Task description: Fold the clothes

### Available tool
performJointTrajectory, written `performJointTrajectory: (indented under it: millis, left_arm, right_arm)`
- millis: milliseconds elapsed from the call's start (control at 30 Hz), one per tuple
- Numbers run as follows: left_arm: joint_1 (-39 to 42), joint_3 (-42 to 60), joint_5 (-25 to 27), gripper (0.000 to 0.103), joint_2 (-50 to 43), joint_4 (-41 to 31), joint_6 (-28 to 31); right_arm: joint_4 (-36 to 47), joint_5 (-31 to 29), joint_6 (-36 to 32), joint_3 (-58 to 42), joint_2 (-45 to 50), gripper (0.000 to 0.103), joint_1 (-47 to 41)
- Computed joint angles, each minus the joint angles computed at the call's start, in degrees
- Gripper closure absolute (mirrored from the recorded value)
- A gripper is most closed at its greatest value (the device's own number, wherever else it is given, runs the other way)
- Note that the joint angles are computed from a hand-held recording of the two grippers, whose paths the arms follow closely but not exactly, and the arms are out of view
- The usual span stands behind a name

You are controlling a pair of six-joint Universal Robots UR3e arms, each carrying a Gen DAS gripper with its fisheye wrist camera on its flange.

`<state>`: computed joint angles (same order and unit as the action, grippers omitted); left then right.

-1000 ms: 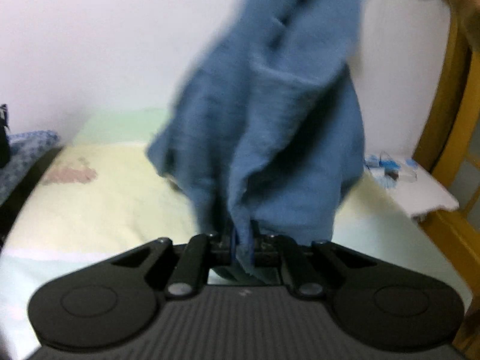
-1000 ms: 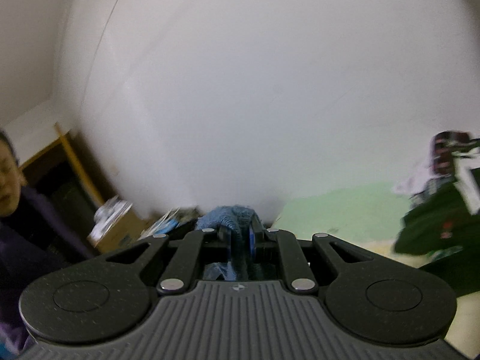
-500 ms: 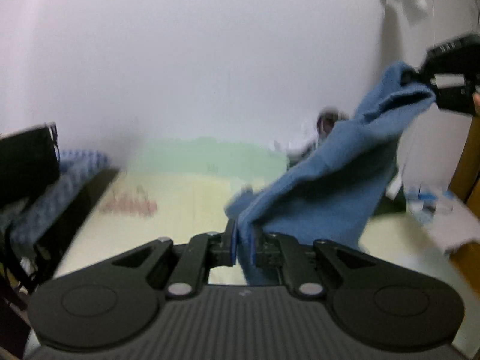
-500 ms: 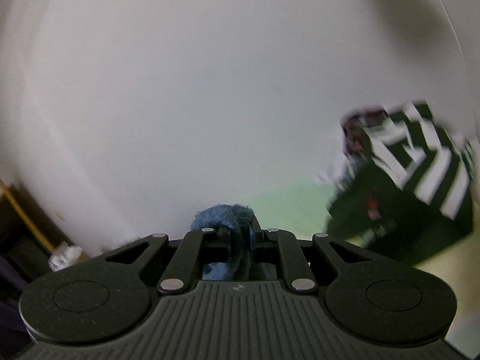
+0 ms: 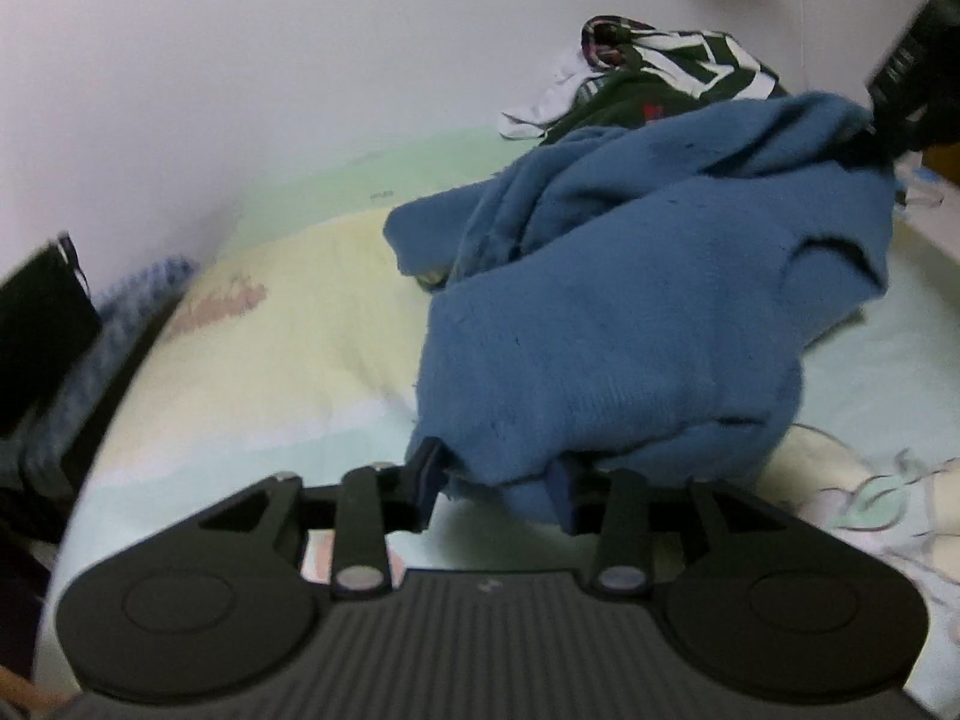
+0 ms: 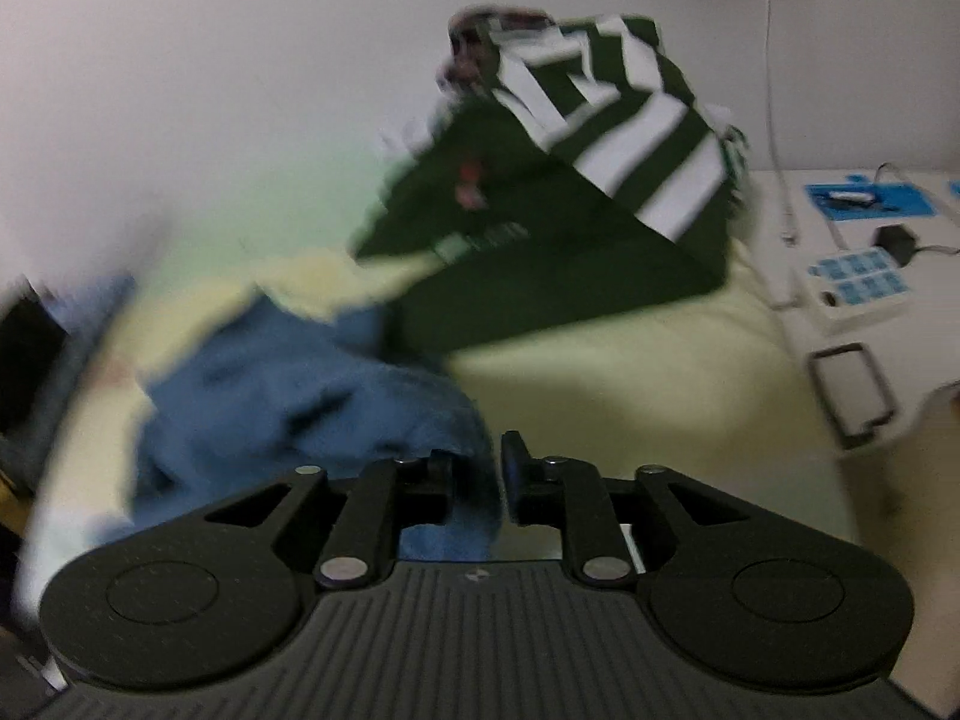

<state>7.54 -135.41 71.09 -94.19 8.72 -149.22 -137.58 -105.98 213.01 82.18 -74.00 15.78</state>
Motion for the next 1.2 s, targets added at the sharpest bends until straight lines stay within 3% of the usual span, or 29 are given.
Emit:
performJointTrajectory:
  millis: [33,100,200,300,367,433,600,733,800,833,1033,1067,1100,1133,1200]
  left_arm:
    - [-0.75,0.6,1.15,0.061,-1.44,1.71,0.25]
    - [-2.16,1.92,3.07,0.061,-4.16,4.62,1.72]
    - [-3.11,3.09,4.42,0.068,-5.96,7.2,4.17]
    - [-3.61,2.97,5.18,0.072,-6.36,10.53,5.26]
    - [-3.63,2.84,5.25,0.072,-6.27,12.08,6.26]
    - [-3.22,2.55,4.81,0.071,-5.63,12.2,7.46]
    - [-2.66,0.2,4.57,0.068,-5.16,12.46,10.07]
    - [-3.33,-0.72,4.64,0.062,-7.8,16.79,13.69]
    - [-3.7,-0.02,4.45,0.059,-10.18,19.5,16.39]
    - [-3.73,0.18,4.02,0.057,-11.09,20.93,18.2]
    - [-3.41,2.23,1.85,0.051,-14.66,24.29,25.55]
    - [-3.24,2.74,1.62,0.053,-14.98,23.84,25.93]
    - [-3.07,3.25,1.4,0.062,-15.29,23.4,26.3]
    - [-3.15,3.76,1.81,0.072,-15.94,23.62,26.6]
    - [-3.12,4.35,2.4,0.082,-16.26,24.42,25.29]
  right_arm:
    - [0.89,-1.49,-1.78,0.12,0.34,0.074,0.66]
    - [1.09,-6.65,-6.41,-0.13,1.45,0.055,3.09]
    - [-7.98,-16.54,-20.58,1.75,4.22,0.044,8.48]
    - [-21.36,-21.8,-37.64,2.66,9.21,0.035,12.24]
    - [-28.69,-23.72,-47.07,0.91,13.58,0.034,13.64]
    - [-29.12,-22.25,-50.52,-1.87,16.02,0.027,13.31]
    - [-19.24,-9.24,-46.96,-4.83,14.07,0.03,9.29]
    - [-17.44,-9.69,-47.28,-5.05,14.95,0.033,8.83]
    - [-14.0,-6.91,-44.98,-5.8,14.68,0.054,7.06]
    - [-12.74,-5.48,-43.59,-5.75,14.37,0.057,6.21]
    - [-12.39,0.06,-33.93,-2.15,12.57,0.058,2.96]
    - [-13.17,0.6,-32.34,-1.3,12.19,0.074,2.63]
    - [-13.78,1.43,-30.63,-0.24,11.45,0.09,2.16]
    - [-14.29,2.52,-28.63,1.01,10.25,0.09,1.54]
    - [-15.77,4.08,-24.32,3.06,8.02,0.092,0.47]
